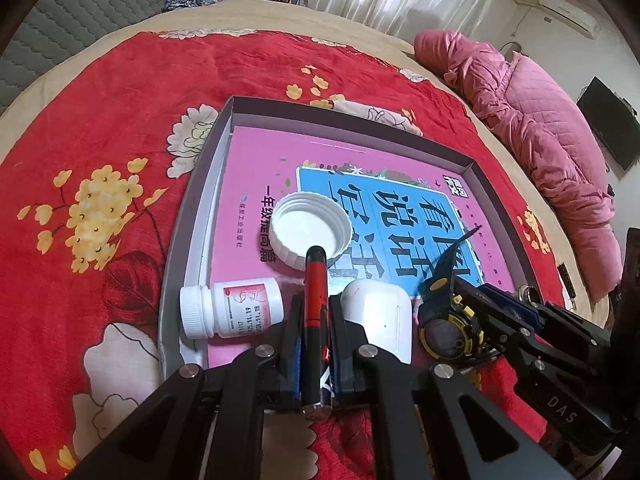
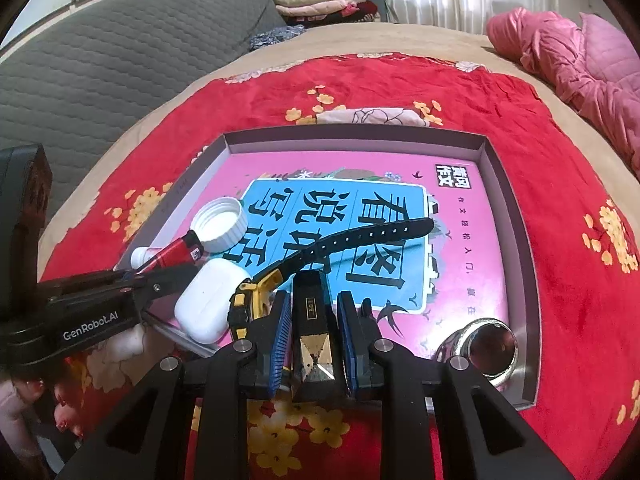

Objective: Organize rigid objects
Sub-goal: 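Lower the lighter into the box and open the left tool while the right tool releases the pen there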

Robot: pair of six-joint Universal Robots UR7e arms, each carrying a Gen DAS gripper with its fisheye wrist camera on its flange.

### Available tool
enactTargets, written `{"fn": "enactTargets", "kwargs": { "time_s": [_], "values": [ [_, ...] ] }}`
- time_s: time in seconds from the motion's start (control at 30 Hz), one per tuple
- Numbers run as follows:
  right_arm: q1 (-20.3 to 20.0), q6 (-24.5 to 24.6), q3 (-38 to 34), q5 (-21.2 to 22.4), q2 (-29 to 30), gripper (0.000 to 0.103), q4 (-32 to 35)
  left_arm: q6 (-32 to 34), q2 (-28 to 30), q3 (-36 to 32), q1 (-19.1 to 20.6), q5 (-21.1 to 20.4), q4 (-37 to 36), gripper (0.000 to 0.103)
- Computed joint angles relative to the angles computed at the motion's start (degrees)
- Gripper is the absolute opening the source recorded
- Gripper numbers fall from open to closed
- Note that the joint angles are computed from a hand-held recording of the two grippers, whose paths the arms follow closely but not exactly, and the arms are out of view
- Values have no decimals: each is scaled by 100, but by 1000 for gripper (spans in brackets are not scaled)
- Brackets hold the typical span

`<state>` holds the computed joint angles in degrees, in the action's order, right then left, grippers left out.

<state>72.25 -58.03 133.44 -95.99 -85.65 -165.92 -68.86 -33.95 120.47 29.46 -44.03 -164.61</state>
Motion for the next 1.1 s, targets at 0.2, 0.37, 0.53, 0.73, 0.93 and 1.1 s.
{"fn": "enactTargets", "kwargs": {
  "time_s": [0.2, 0.37, 0.53, 0.73, 0.93, 1.1],
  "values": [
    [-25, 7, 5, 44, -82, 24, 43, 56, -16, 51, 15, -22, -159, 10],
    [-54, 24, 33, 73, -160, 24, 98, 92, -37, 112, 40, -94, -346, 10],
    [-77, 69, 35, 85, -174, 24, 124, 114, -56, 101, 43, -97, -265, 10],
    [-72, 63, 38, 62, -183, 25, 115, 151, -49, 117, 38, -129, -367, 10],
    [-44, 64, 55, 63, -205, 25, 95, 155, -42, 130, 32, -121, -409, 10],
    [-19, 74, 51, 65, -225, 25, 111, 94, -63, 147, 10, -118, -389, 12]
  ]
}}
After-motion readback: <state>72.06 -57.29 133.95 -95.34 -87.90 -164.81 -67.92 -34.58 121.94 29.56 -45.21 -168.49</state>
